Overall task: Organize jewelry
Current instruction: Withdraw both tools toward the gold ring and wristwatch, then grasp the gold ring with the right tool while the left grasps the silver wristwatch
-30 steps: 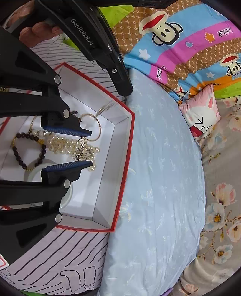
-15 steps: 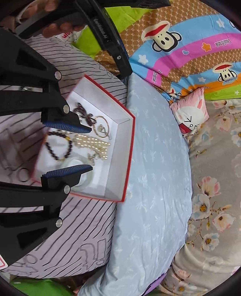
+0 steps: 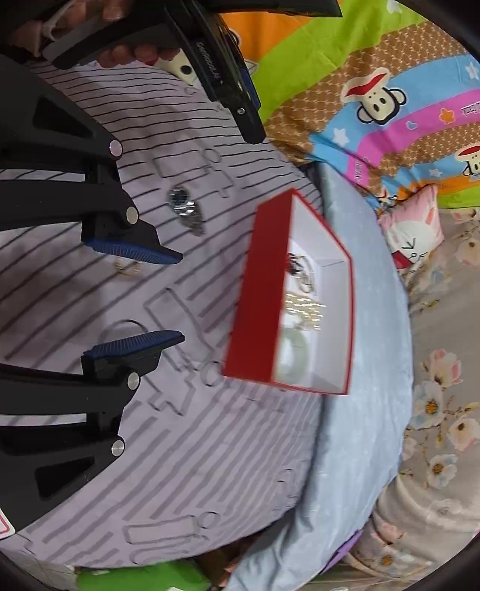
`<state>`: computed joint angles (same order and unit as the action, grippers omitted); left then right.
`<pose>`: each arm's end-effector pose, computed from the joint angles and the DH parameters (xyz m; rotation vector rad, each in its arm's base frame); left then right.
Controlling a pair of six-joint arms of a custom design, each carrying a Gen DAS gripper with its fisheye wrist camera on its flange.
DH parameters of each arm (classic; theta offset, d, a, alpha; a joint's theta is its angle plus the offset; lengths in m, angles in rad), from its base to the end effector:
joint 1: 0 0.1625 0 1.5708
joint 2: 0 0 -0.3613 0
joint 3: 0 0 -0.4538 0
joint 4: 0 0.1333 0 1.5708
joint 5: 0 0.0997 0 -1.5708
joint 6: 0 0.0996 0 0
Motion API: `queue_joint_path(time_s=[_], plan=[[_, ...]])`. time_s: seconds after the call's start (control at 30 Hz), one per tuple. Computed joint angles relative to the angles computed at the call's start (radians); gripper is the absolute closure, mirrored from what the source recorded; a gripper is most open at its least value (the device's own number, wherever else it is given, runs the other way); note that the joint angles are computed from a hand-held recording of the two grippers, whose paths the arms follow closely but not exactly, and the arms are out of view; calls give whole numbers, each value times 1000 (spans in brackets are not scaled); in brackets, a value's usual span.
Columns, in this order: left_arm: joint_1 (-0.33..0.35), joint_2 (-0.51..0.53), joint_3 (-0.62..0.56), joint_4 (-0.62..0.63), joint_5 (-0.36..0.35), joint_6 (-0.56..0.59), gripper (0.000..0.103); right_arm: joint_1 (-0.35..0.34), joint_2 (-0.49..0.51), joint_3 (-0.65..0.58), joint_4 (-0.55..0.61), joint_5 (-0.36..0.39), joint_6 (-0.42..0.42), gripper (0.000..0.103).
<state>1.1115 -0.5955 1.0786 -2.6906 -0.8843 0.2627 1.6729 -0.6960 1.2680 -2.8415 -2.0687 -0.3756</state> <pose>-0.1905 -0.8283 0.1517 0.5801 2.3324 -0.8666 0.1660 -0.7786 0.1456 0.3589 -2.4325 0.7987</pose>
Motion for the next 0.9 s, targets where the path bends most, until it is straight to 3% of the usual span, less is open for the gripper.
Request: queue_joint_path(time_s=[0.23, 0.53, 0.67, 0.77, 0.9], plan=[[9, -93, 181, 2, 17, -64, 36, -1, 11, 45, 5, -11, 19, 66], [22, -133, 240, 23, 11, -125, 36, 1, 70, -17, 30, -24, 20, 66], [24, -135, 242, 27, 6, -131, 36, -1, 94, -44, 36, -39, 17, 72], [25, -133, 240, 27, 2, -127, 36, 0, 109, -58, 21, -54, 2, 84], [26, -124, 229, 30, -3, -124, 36, -2, 118, -68, 18, -52, -8, 85]])
